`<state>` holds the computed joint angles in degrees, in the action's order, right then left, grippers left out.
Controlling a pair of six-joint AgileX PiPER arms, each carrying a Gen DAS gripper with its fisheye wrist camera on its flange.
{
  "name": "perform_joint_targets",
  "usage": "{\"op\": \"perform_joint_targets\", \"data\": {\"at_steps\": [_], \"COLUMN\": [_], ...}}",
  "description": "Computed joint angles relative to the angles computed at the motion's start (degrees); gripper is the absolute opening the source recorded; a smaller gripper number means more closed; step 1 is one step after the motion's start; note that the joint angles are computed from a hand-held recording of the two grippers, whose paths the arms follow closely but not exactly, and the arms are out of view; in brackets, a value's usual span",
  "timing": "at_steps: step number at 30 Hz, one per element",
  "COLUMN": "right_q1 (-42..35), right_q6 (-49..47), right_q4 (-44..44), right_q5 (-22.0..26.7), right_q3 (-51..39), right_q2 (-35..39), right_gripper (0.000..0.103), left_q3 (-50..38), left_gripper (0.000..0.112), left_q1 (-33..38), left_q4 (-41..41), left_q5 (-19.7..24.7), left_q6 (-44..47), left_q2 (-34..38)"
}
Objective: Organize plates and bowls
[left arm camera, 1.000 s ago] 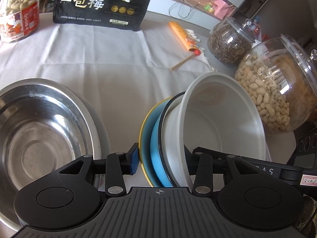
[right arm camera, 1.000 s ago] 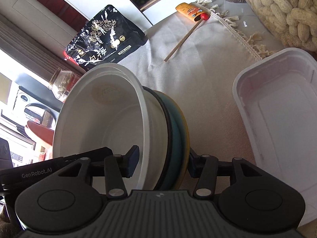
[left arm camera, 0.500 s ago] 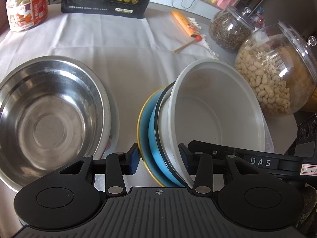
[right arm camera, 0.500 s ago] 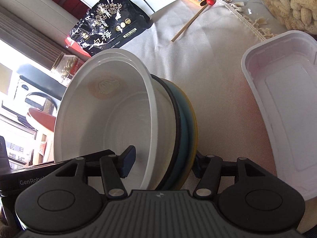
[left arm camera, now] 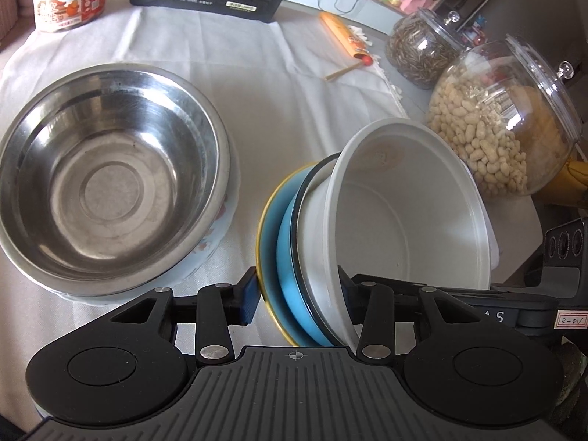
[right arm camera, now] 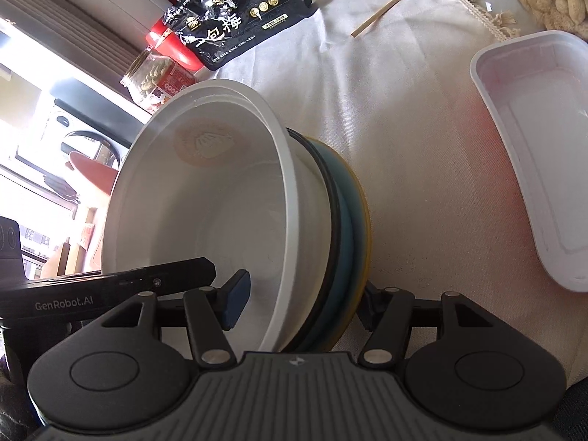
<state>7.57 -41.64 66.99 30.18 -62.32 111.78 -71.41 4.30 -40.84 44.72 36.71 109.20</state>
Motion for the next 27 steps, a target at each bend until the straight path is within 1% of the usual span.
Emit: {"op": "perform_joint_targets", "data": {"at_steps": [3,5,7,10,12,14,16,17,18,19,23,27], "right_q1": [0.64,1.75,3.01,4.04,3.92,3.33,2.13,1.68,1.39,1.33,2.16,2.33], "right_q6": [-1.18,-3.59,-5.41,-11.04,-18.83,-24.62,-29.81,-30.25,-30.4,-31.31,-34.43,-32.15], "right_q4": [0.99,2.88,4.04,8.61,15.78,21.54,26.89,27.34,27.68,28.7,31.96,29.52], "right_q5": [-1.95,-5.71,-10.14,-15.72,-18.23,-18.6,-17.58,-16.59,-16.03,-15.99,-16.71,-16.58], "right_q3": [0.38,1.59,2.44,3.96,4.81,5.18,5.28,5.09,5.01,5.01,4.67,4.42], "right_q2": [-0.14,-1.11,-2.45,-4.71,-5.95,-6.48,-6.48,-6.26,-6.16,-6.08,-5.49,-4.98], "right_gripper": [0.06,0.059,0.059,0.059,0.059,0.059,0.054,0.054,0.052,0.052,0.051,0.051], "left_q3": [-0.41,-0.55,-0.31,0.69,1.83,2.4,1.68,1.74,1.67,1.6,2.33,2.31], "left_gripper": [0.044,0.042,0.036,0.036,0.036,0.036,0.037,0.036,0.031,0.031,0.031,0.031], "left_q1": [0.04,-0.02,-0.57,-0.83,-1.11,-1.33,-1.09,-0.53,0.13,0.31,-1.68,-2.61], "left_q4": [-0.18,0.22,1.49,1.95,2.05,1.87,1.35,-0.98,-3.58,-4.87,-2.74,0.46], "left_q5": [0.21,-0.08,-1.08,-2.91,-4.85,-6.24,-5.87,-5.56,-4.66,-4.27,-7.27,-7.5], "left_q6": [-0.42,-0.54,-0.97,-0.41,0.25,0.89,0.82,2.69,4.76,5.34,4.38,2.19], "left_q2": [0.48,0.7,0.35,-1.14,-2.79,-4.06,-4.07,-4.14,-4.13,-4.47,-5.91,-6.07]}}
